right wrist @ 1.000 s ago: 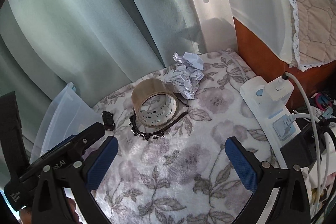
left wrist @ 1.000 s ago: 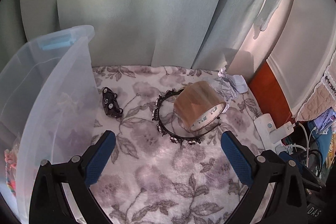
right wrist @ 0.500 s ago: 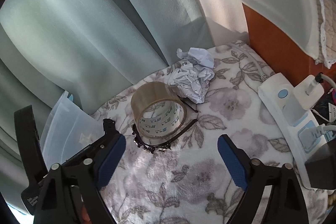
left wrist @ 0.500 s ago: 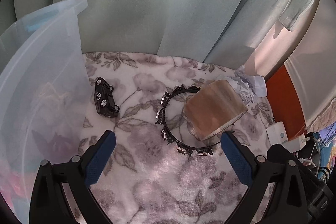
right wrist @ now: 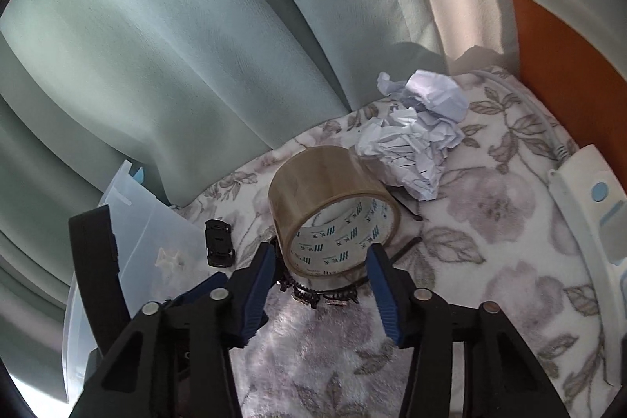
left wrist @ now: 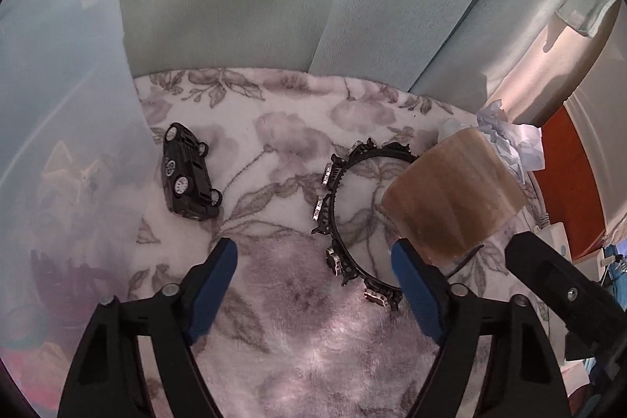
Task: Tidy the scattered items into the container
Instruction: 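Lower the left tool onto the black headband while the right tool approaches the tape roll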
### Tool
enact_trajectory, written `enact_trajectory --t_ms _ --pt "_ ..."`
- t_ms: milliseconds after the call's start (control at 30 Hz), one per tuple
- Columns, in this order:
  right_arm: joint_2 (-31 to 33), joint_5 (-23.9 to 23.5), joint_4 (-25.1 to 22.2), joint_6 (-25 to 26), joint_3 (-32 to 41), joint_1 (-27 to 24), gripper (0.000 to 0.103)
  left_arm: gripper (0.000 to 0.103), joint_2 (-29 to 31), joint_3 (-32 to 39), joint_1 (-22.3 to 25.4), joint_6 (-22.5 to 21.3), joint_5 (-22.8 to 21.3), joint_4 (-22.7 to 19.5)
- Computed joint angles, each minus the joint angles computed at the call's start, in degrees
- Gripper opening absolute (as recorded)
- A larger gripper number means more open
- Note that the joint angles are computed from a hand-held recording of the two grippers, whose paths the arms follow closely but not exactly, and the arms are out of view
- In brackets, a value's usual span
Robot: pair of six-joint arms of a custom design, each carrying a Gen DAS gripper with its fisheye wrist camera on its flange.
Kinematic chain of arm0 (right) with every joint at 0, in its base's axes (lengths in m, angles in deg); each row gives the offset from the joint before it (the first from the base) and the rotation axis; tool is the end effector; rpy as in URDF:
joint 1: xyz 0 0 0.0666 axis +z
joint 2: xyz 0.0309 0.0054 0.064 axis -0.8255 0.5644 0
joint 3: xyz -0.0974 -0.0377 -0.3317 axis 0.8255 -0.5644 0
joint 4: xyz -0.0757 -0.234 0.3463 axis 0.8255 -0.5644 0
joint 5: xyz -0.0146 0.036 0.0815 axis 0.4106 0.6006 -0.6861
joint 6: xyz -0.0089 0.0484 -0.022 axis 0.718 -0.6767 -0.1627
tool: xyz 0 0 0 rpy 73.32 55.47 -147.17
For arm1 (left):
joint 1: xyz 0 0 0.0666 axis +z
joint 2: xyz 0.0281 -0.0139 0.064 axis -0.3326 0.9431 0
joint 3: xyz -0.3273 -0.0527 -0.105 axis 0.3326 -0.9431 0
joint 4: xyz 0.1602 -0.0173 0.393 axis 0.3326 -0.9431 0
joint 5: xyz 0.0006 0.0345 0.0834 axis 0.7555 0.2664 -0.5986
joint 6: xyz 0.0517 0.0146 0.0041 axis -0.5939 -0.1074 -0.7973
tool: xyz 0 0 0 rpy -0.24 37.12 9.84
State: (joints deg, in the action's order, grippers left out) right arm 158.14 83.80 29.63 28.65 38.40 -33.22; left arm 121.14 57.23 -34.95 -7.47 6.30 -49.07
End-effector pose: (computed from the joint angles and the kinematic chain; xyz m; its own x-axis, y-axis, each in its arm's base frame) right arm 0.4411 0.1769 0.4282 -0.6349 0.5692 -0.5224 0.3015 0.8051 0.5109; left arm 0.5492 -0.1607 0.4123 -0.8335 0.2280 -0.5032 0.3586 0.9162 -0.1788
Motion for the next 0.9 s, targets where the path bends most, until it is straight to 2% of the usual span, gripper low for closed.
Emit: enact_trajectory --t_ms 100,267,367,633,700,767,833,900 --pt "1.4 -1.0 1.3 0.4 0.6 -0.5 0.042 0.070 1.5 1.2 -0.3 -0.5 0.0 0.0" --pt "3.4 -1.7 4.5 1.4 1.4 -1.3 0.037 0.055 3.7 3.1 -1.4 -2.2 -0.5 0.2" --pt "4.8 -2.0 5.3 1.9 2.2 -1.7 0.035 0.052 4.9 3.7 -1.7 -1.8 -0.4 0.6" --pt "7.8 -4.0 8.5 2.0 3.6 -2.5 0.035 0.044 5.3 3.2 -2.3 -2.0 -2.2 3.6" --pt "8.4 -4.7 9.1 1.9 4.1 -2.7 0.031 0.044 5.5 3.3 -2.5 -1.9 -2.4 3.8" --pt "8.2 -5.0 10.1 1.7 3.8 -2.8 0.021 0.044 5.4 3.1 -2.7 -2.4 -2.9 4.3" --pt "7.9 -3.6 10.2 2.4 3.9 -2.4 0.013 0.044 5.2 2.6 -2.9 -2.4 -3.5 4.9" --pt "7.2 -2.6 10.2 2.8 3.7 -2.2 0.011 0.044 5.0 2.3 -3.0 -2.1 -4.0 5.2"
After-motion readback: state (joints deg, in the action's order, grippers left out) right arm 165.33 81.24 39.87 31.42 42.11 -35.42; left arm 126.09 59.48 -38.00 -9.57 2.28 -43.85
